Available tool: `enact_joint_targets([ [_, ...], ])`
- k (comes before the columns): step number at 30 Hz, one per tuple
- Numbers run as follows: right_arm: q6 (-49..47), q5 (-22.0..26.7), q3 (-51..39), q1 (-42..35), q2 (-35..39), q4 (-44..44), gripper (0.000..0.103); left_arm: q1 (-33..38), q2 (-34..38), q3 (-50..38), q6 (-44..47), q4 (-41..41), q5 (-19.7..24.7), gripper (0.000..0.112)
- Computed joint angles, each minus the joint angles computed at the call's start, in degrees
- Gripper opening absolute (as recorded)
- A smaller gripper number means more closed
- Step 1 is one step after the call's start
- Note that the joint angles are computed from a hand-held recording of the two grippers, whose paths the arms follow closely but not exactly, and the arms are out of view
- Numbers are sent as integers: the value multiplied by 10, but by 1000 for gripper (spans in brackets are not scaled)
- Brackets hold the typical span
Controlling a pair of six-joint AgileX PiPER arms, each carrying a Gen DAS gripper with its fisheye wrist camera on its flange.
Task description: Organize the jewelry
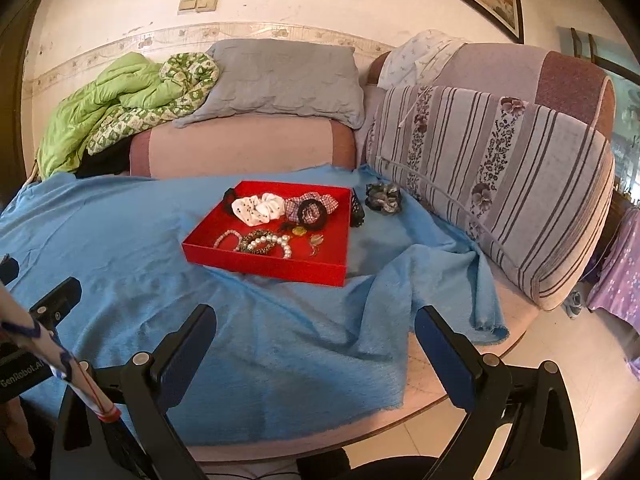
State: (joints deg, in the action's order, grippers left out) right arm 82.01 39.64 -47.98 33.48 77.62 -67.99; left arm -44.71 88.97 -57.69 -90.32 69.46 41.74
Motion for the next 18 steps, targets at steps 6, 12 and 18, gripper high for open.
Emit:
enact_joint_targets([
  [6, -4, -6, 0, -7, 6, 3, 101, 4, 12, -8, 15, -9, -11, 103],
  [12, -11, -21, -4, -18, 13, 13, 101, 3, 18, -10, 19, -9, -11, 103],
  [18, -11, -30, -8, -19, 23, 11, 101, 3, 22, -11, 21, -12, -10, 103],
])
